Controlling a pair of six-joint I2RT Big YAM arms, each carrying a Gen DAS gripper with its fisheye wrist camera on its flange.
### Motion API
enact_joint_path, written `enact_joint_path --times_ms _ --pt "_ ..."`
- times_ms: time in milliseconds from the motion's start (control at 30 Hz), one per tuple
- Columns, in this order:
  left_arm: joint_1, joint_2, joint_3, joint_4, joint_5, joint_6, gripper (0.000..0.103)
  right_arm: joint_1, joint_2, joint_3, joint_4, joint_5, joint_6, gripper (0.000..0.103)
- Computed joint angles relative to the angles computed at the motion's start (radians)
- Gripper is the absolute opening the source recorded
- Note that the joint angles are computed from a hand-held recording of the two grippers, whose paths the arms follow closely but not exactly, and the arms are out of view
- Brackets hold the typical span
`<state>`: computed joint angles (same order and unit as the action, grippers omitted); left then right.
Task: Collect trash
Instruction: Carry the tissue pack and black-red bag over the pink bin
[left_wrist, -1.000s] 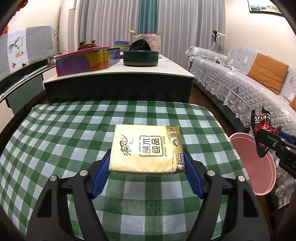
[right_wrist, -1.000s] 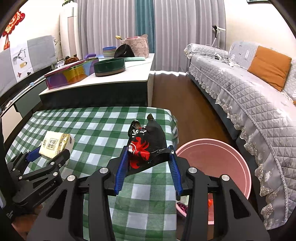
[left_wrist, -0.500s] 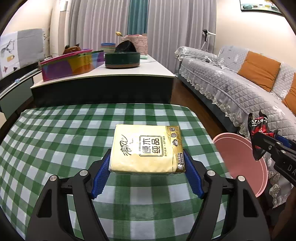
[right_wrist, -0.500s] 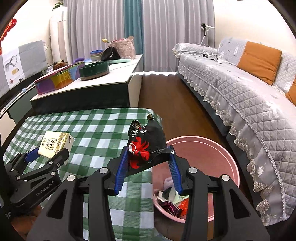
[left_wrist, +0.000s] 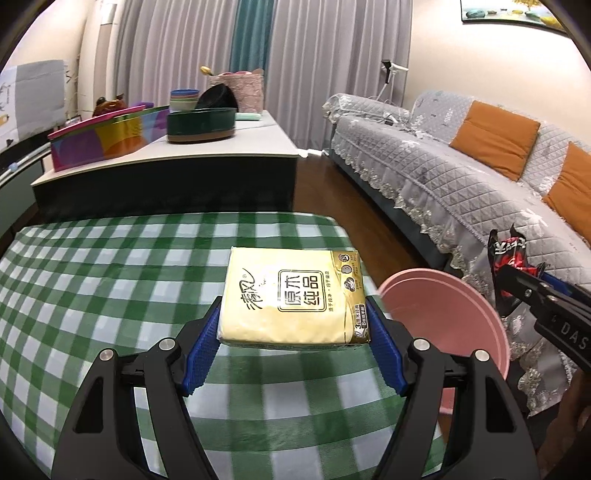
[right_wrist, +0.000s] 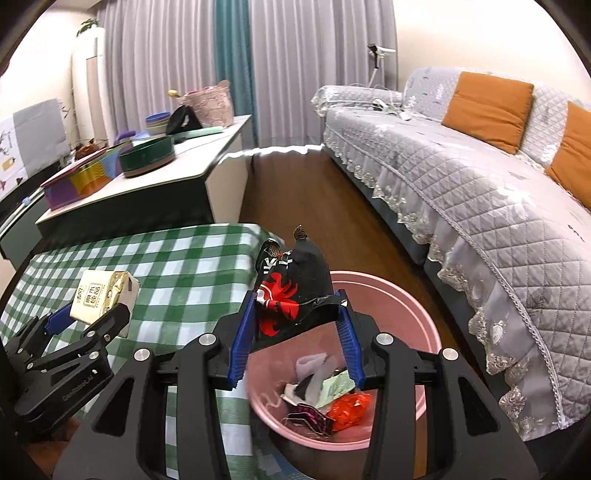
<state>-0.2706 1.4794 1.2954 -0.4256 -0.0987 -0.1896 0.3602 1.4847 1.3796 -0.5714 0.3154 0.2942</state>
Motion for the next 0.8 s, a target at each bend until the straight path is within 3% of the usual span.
enact_joint_path --times_ms 800 --pt "-0.104 0.102 0.113 0.033 0.102 0.018 0.071 -0.115 -0.022 -0.053 -0.014 0.039 0.039 0.043"
